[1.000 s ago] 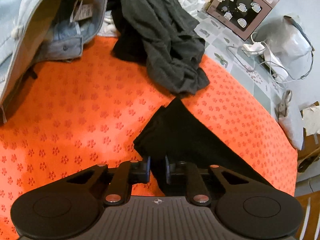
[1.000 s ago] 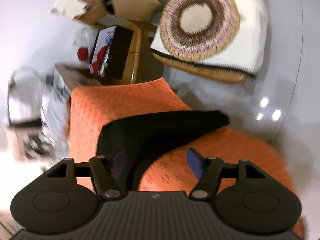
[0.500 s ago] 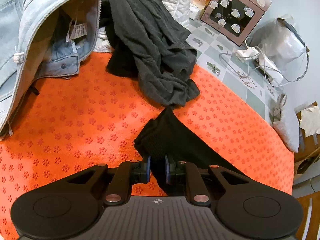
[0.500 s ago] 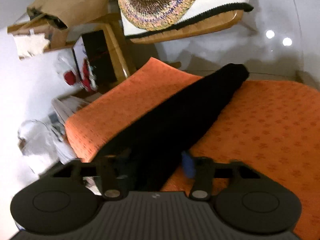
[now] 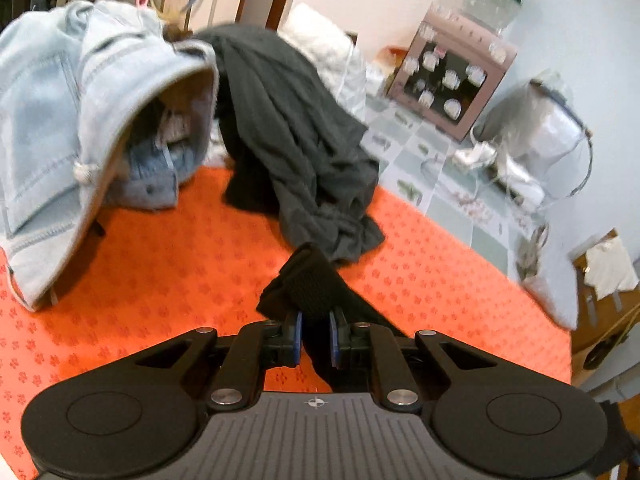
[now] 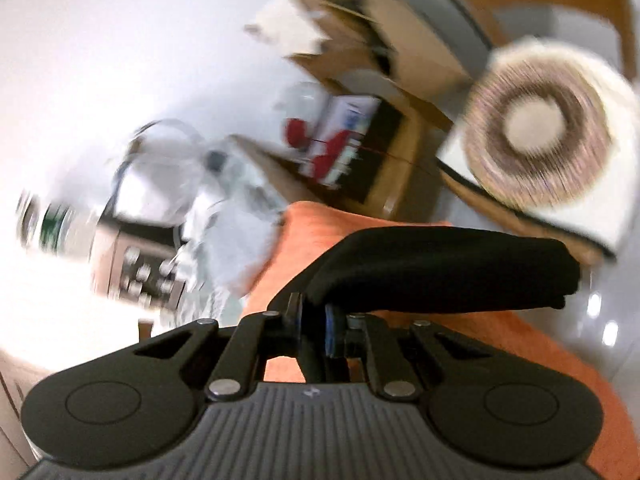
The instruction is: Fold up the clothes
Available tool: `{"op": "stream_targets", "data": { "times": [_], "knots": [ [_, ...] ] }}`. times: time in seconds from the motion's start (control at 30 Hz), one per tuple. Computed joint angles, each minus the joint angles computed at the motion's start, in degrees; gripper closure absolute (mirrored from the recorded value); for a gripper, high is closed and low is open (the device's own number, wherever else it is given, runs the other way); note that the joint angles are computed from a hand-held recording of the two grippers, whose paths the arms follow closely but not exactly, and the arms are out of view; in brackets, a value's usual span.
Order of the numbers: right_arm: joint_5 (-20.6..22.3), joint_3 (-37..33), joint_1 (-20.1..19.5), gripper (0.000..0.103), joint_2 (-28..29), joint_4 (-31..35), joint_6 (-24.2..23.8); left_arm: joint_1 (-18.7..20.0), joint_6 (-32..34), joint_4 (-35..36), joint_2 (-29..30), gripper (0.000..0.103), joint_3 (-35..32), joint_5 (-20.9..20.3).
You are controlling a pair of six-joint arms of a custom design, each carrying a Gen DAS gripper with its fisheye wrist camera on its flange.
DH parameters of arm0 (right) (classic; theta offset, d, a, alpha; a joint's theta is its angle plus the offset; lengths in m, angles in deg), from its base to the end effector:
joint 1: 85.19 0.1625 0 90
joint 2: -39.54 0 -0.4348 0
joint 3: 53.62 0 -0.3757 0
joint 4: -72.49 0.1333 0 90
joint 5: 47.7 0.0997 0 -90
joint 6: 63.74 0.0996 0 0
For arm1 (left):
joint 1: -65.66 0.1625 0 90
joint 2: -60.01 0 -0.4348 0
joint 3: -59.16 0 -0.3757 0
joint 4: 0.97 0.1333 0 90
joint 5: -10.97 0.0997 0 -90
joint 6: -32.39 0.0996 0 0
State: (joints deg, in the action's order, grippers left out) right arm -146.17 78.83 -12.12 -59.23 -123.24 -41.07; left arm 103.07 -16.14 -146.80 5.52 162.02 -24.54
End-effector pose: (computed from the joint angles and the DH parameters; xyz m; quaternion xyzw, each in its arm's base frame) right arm 0.0055 -0.3893 0.4484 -0.3141 -0.7442 0.5888 0.0303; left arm -0.3531 -0.5400 0.1912 0.0017 0.8877 -0.3895 0.2455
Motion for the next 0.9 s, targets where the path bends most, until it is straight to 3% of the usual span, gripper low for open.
{"op": "stream_targets", "data": {
  "times": [0.17,0.4,0.67,0.9],
  "knots": [
    [-10.64,-3.09,13.8,0.091,3.61,-1.16,-8.58,-0.22,-0.12,-1.3,-5.8,0.088,3.37,1.87],
    [-18.48,-3.88,25.48,0.092,10.33,-2.47,-6.34,2.03,-4.83,6.42,-18.96,0.088,9.49,5.42],
    [-24.95,-4.23,33.58,0.092,21.92,-5.4,-0.51,6.33,-4.07,13.85,-31.19,0.088,14.06,7.07],
    [-29.05,-3.77,37.34,0.092,30.2,-2.84,5.3,11.52,-4.91,20.48,-38.39,0.088,16.23,8.36]
  ]
}}
